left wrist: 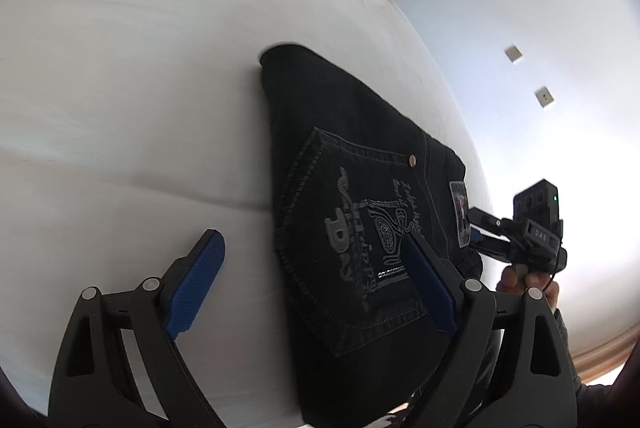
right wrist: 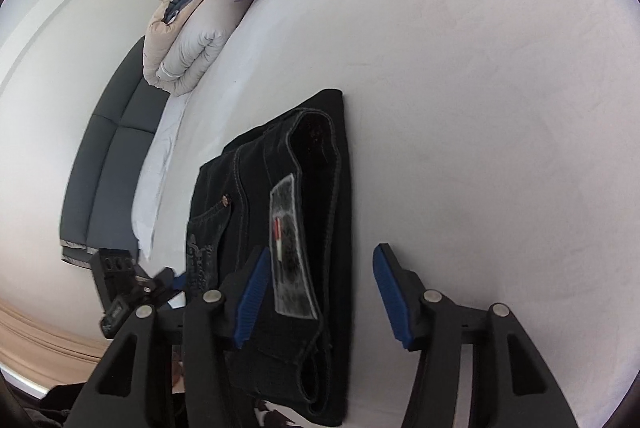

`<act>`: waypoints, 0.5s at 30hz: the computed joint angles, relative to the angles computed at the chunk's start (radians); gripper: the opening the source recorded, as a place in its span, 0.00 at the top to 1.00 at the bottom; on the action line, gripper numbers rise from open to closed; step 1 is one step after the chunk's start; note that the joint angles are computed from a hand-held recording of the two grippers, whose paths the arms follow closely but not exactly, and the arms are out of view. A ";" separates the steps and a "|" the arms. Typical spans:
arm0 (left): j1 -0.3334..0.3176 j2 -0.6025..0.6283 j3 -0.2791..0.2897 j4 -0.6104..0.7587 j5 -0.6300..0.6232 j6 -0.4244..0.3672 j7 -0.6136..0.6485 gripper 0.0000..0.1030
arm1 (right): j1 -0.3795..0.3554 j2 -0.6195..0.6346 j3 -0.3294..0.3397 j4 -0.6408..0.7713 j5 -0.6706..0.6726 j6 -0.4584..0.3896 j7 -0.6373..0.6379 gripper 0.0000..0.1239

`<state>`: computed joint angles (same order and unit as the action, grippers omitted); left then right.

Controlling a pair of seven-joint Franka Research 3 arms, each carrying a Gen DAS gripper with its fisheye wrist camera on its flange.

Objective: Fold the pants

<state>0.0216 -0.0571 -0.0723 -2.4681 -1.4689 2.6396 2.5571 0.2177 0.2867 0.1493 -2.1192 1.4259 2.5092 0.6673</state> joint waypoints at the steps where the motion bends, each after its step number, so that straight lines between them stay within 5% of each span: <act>1: -0.001 0.015 -0.002 0.014 0.024 -0.009 -0.011 0.14 | 0.002 0.006 -0.001 0.006 -0.016 -0.004 0.010 0.58; 4: -0.001 0.051 -0.010 0.053 0.090 -0.019 -0.048 0.23 | 0.007 0.044 0.003 0.051 -0.071 -0.018 0.059 0.63; 7: 0.008 0.066 -0.012 0.073 0.144 -0.028 -0.100 0.51 | 0.002 0.075 0.013 0.085 -0.091 -0.024 0.092 0.71; 15: 0.020 0.050 -0.016 0.070 0.148 -0.024 -0.096 0.74 | 0.046 0.025 0.045 0.046 -0.126 0.137 0.040 0.83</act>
